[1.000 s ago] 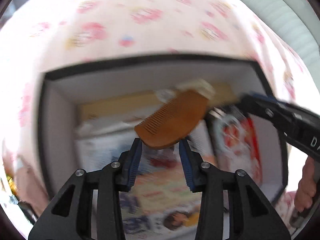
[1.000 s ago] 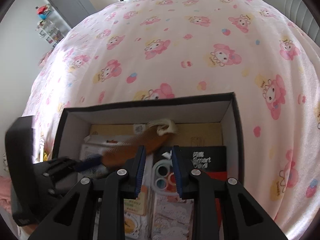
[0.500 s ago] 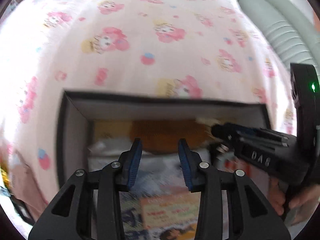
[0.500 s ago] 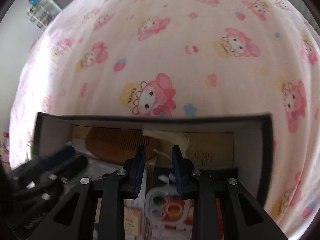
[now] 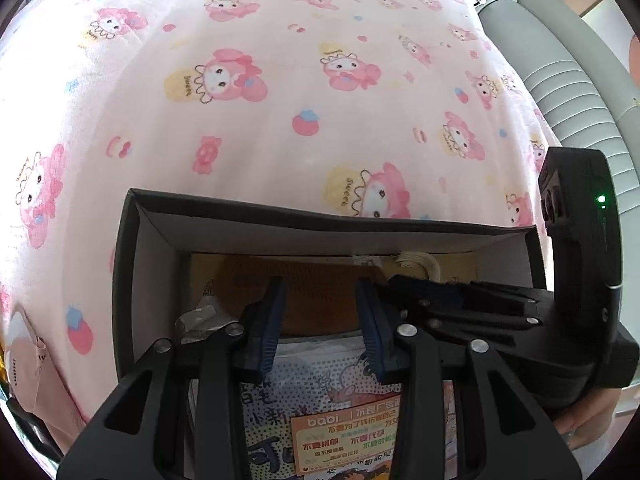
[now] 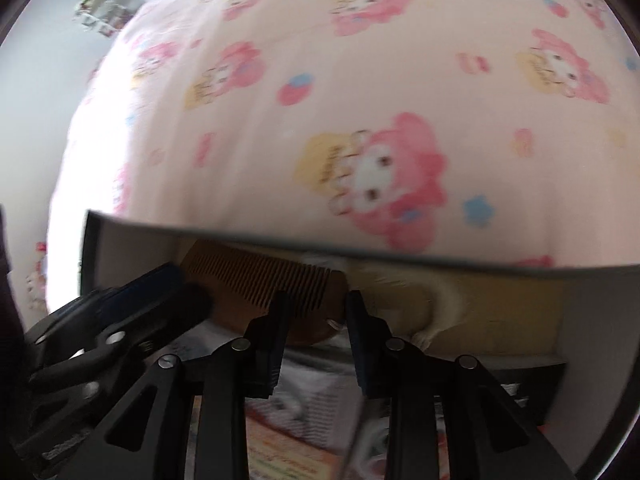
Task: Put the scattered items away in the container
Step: 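Lower the comb into the box along its wall and release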
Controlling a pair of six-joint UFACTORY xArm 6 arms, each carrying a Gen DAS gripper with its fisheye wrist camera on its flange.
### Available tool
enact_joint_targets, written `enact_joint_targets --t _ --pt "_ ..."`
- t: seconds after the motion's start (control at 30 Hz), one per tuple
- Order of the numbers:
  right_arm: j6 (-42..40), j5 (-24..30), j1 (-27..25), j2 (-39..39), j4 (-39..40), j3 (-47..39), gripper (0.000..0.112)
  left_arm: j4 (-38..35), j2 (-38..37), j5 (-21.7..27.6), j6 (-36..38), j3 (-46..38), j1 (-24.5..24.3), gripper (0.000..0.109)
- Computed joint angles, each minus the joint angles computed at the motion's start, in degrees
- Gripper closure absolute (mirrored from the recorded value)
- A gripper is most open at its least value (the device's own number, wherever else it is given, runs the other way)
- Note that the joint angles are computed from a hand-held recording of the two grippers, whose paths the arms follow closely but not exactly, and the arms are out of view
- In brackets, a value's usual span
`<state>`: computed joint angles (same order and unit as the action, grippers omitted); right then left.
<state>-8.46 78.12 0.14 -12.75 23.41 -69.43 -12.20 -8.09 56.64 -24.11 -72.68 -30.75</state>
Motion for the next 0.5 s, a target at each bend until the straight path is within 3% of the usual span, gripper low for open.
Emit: enact_joint_targets --t 0.07,0.23,0.5 --pt "0.5 -1.6 0.2 -1.5 -0.8 0.9 0.087 -1.4 -0.3 -0.4 1.6 0.4 0.2 0.074" --pt "7.0 -6.5 1.7 -4.6 -11.5 3.1 0.087 -3.5 -0.2 -0.4 3.9 1.0 0.0 0.074" --pt "4.8 -2.7 0.5 -2.4 -4.6 2.3 0.087 0.6 2.9 3.7 1.0 -1.7 -1.0 0.078"
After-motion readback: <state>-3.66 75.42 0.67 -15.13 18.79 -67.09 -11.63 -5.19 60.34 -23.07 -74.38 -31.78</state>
